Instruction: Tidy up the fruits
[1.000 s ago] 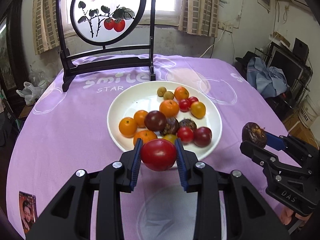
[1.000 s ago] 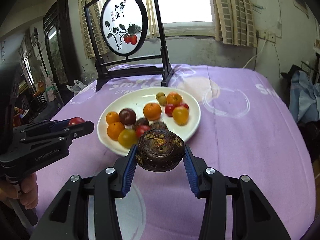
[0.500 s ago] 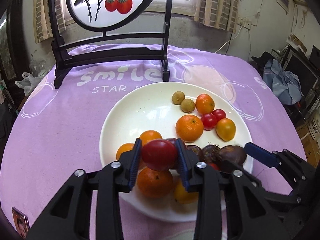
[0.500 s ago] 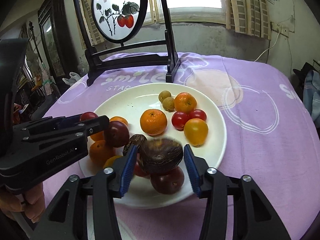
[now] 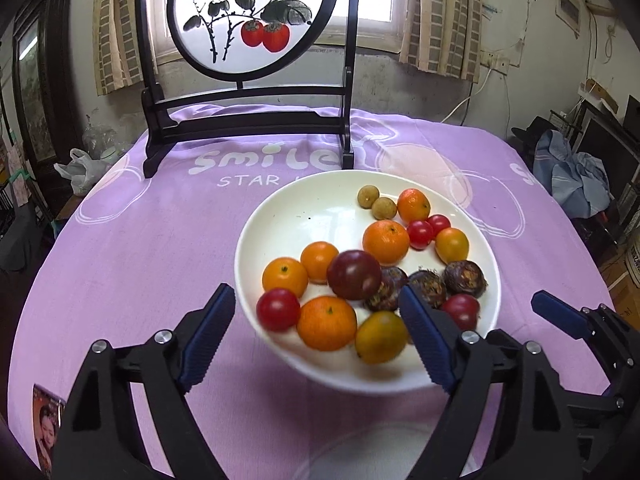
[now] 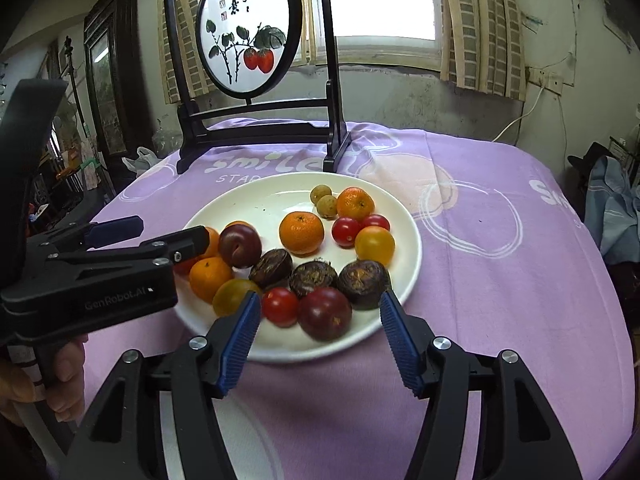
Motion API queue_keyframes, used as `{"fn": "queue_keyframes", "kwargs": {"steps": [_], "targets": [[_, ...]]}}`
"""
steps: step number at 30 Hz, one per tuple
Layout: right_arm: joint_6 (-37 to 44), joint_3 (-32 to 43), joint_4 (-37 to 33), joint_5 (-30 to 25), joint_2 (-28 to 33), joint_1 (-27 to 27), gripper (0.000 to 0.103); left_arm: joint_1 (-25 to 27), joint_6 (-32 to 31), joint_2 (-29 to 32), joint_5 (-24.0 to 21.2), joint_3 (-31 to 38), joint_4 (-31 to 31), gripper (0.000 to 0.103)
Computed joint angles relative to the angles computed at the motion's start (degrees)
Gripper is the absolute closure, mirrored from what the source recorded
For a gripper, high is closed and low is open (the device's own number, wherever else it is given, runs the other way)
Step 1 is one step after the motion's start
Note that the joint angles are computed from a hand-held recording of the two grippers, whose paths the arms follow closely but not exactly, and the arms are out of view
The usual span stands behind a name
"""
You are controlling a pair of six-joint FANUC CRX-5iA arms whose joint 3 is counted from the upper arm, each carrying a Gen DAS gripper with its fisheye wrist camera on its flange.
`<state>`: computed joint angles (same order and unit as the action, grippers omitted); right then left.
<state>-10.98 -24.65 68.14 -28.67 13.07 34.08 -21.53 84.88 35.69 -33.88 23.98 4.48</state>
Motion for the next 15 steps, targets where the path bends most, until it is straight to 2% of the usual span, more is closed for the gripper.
{"fn": "queue_keyframes", "kwargs": {"steps": [3, 5, 9, 12, 15], "targets": [[-4.2, -3.0, 2.6, -0.8, -2.1, 1.0, 0.037, 0.1, -0.7, -3.3, 2.3, -5.1, -0.2, 0.01], [-6.4, -5.0, 3.4, -1.9, -3.4, 2.1, 0.031, 0.1, 1.3, -5.6, 3.8, -8.3, -2.0, 0.01], [-7.5, -7.3, 1.8, -2.8, -5.1, 4.1, 0.03, 0.5, 0.0, -9.3, 5.1, -13.9, -1.0, 0.01], [-8.2, -8.8, 0.6, -2.8, -6.3, 5.5, 0.014, 0.5, -0.3, -12.1, 6.5, -18.0, -0.5, 0.009], [-9.4, -9.7, 1.0, -3.9, -6.7, 6.7, 0.012, 0.5, -1.6, -14.1, 7.7, -21.3, 0.4, 0.007]]}}
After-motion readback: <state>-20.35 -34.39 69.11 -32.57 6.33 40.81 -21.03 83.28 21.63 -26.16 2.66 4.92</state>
